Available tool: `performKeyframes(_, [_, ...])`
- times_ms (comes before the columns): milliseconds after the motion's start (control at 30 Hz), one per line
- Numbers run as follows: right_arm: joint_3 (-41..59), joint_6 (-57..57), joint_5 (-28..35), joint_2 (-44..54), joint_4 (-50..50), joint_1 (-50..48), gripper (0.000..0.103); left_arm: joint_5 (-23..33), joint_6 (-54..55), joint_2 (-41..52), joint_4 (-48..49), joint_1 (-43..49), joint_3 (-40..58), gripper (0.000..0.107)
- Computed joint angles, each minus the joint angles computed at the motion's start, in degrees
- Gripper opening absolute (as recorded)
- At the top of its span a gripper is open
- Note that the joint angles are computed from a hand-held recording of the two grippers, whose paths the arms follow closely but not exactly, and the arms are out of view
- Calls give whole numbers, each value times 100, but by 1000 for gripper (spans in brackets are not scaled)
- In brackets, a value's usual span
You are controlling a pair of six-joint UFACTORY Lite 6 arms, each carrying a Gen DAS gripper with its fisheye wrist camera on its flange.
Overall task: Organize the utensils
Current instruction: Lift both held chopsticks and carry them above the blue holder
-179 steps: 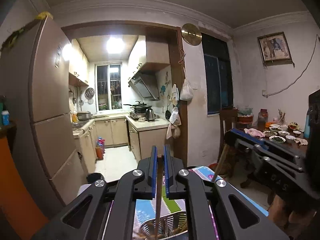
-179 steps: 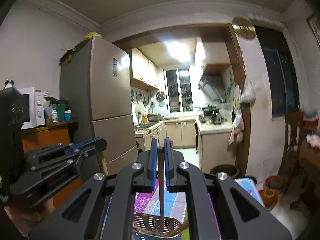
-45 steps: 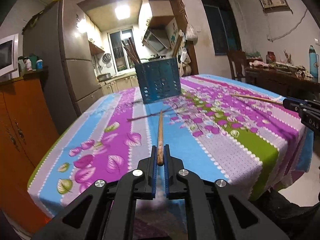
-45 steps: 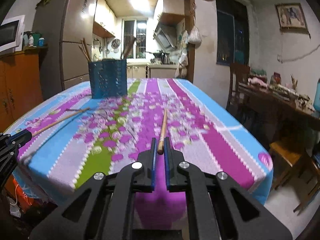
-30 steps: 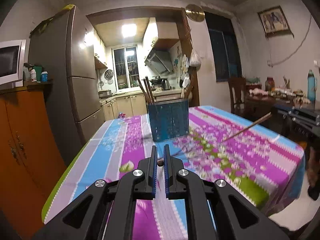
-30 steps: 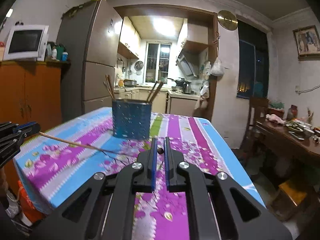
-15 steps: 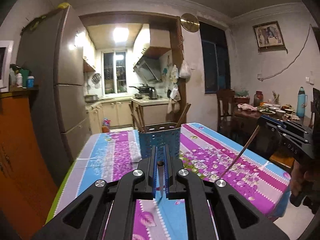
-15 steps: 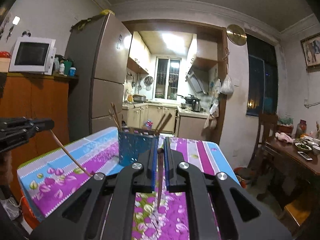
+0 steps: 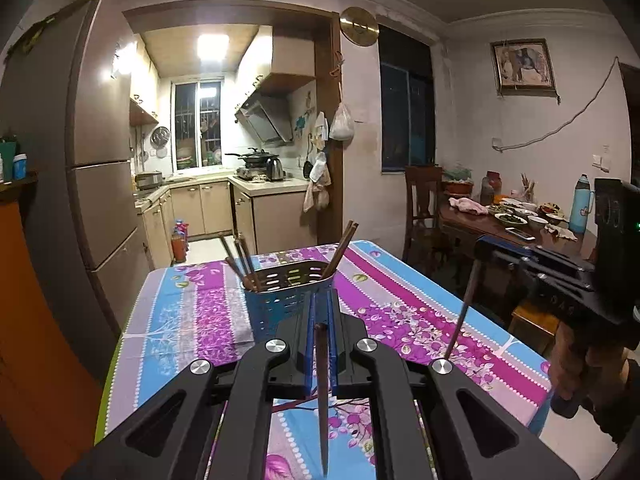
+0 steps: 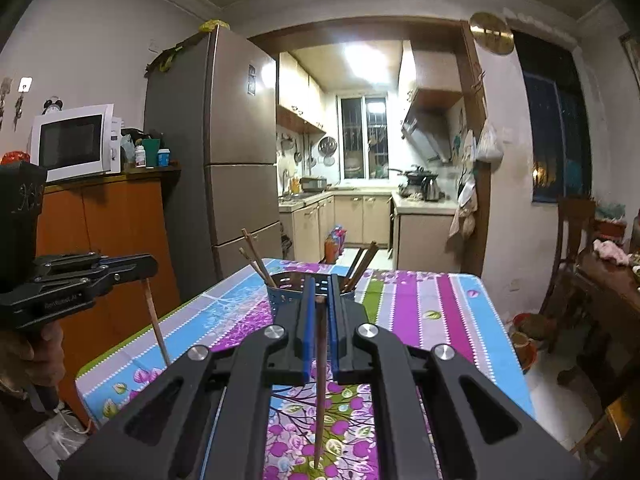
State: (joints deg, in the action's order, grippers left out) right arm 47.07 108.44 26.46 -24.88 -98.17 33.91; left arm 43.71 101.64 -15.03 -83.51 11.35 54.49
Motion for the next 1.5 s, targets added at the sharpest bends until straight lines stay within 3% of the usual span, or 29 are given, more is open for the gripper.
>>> performKeyframes(233, [721,-518,-301,690,511,-68,5,-1229,-102,220,2,-901,157,7])
performKeyframes(433, [1118,-919,-583,1055,944,-225,5,-2298,438,199,-555,-1602,45,7])
performKeyframes(1300, [2730,-2797,-679,2025,2443,-487,5,-2929,223,432,-507,-2193,658,7])
performKeyframes(1500, [4295,-4292,-552,2801,3683,-768,5,-2894,-1150,1161,681,-2313,2108,7])
